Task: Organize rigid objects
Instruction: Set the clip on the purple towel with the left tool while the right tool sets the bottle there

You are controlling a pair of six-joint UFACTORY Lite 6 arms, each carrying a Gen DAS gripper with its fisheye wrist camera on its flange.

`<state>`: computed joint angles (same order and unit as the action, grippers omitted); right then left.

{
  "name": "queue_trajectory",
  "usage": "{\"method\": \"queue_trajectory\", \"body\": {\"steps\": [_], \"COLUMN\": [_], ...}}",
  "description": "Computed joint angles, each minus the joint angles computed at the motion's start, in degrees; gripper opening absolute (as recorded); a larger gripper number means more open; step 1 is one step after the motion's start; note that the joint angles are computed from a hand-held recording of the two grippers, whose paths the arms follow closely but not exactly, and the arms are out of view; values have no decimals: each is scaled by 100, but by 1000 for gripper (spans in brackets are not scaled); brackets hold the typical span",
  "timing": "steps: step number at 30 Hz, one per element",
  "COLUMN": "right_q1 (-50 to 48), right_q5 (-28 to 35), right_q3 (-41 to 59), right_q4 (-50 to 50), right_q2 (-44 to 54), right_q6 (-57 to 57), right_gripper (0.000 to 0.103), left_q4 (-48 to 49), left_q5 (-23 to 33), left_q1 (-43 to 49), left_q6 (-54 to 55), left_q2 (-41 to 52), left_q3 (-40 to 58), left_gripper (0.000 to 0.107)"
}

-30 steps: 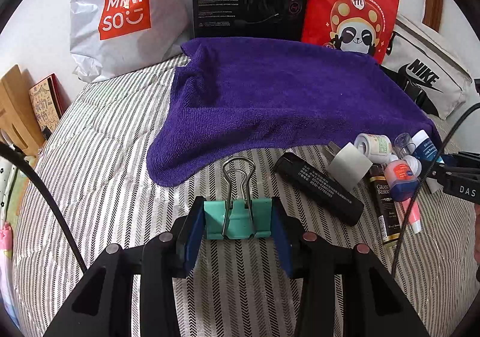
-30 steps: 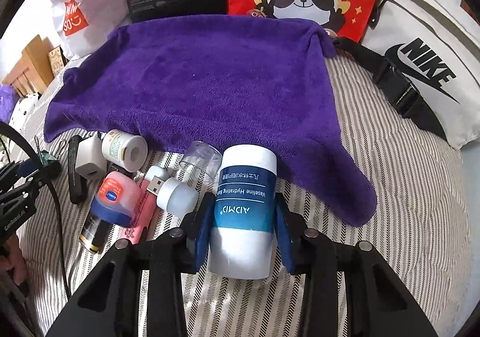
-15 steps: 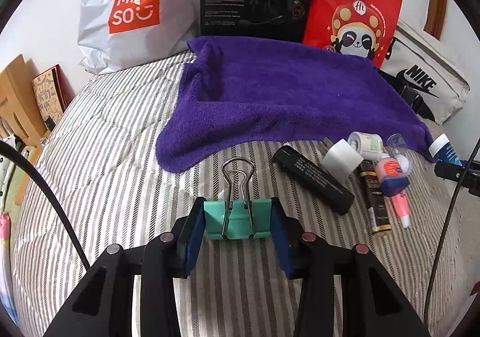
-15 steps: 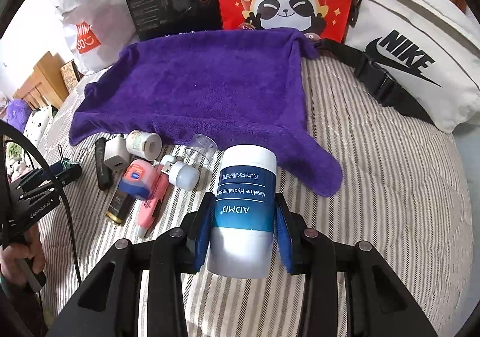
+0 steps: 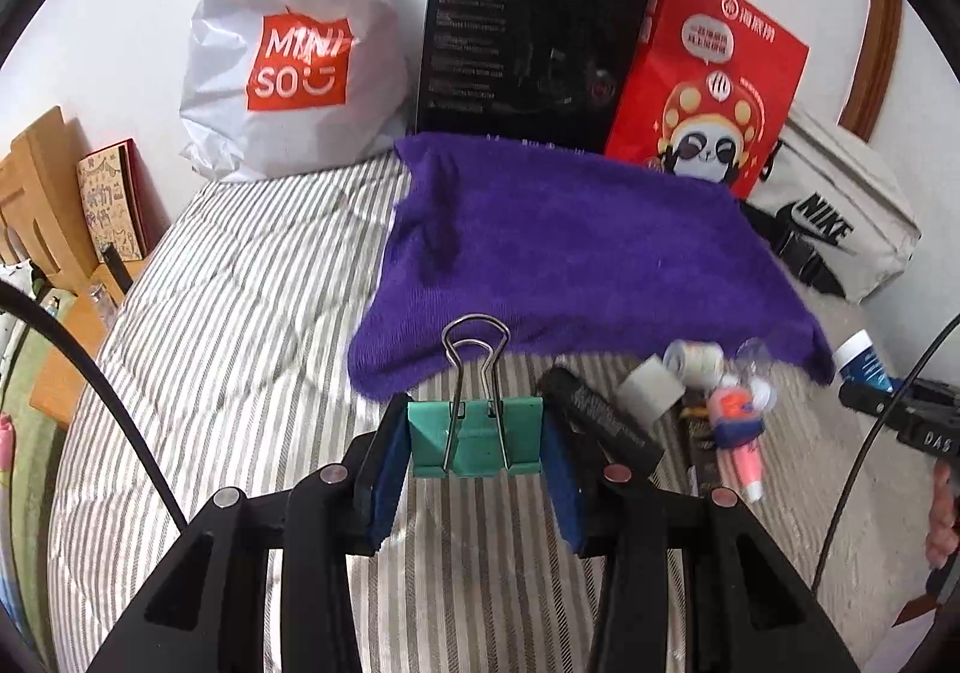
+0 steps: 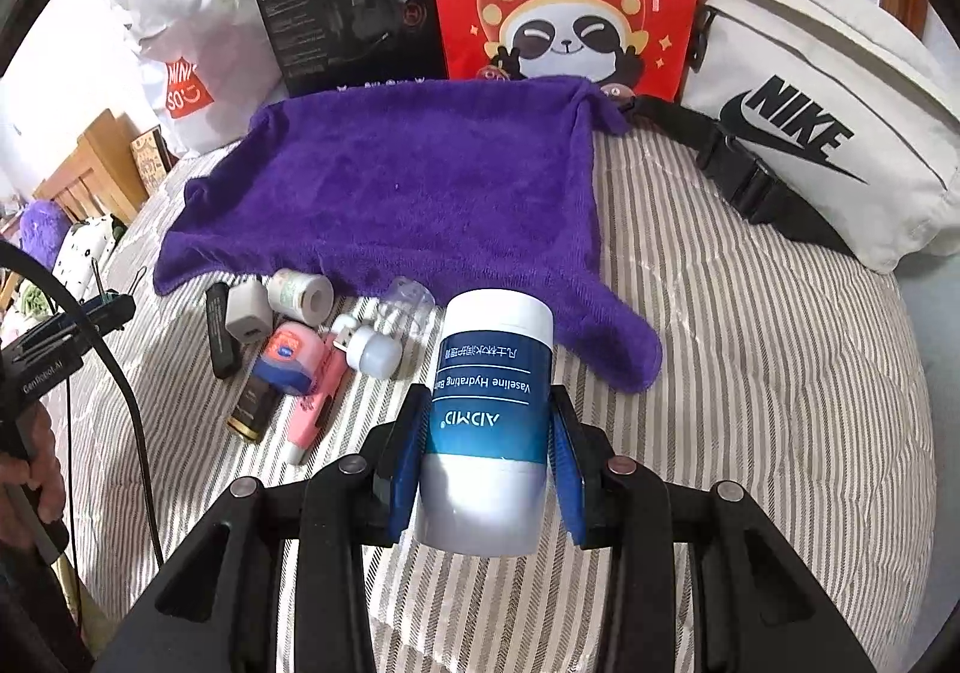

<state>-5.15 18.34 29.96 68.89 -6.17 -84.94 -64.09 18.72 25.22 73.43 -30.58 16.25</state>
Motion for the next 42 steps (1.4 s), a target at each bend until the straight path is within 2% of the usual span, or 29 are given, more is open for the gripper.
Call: {"method": "queue_trajectory", "body": {"steps": [3,8,14,24,31,38,42], "right_q1": [49,143,162,498,792,1030,1099], "right_q5": [36,44,131,-62,-102,292,483], "right_q3": [158,570,1464,3388,5001,6922,7708], "right_q4": [-146,-263,-49,-477,-1937,-3657,-4297], "right_q2": [45,293,1188,2997,4376,5794,6352], "right_q6": [149,308,225,999,2636,4613,5319], "right_gripper": [38,38,38,38,38,38,38], "left_q4": [-145,-211,-624,-1233,-1258,-1454,-1369], "left_q5": [202,130,8,12,-14,-19,6], "left_q1": [105,-3,-127,-149,-85,-42,-34], "left_q6": [142,150,435,980,965,1212,1143], "left_q2": [281,824,1437,2346,2806,3103,3268], "left_q3": [325,944,1496,2157,2524,2678,2809], "left_gripper": [39,39,40,39,39,39,39]}}
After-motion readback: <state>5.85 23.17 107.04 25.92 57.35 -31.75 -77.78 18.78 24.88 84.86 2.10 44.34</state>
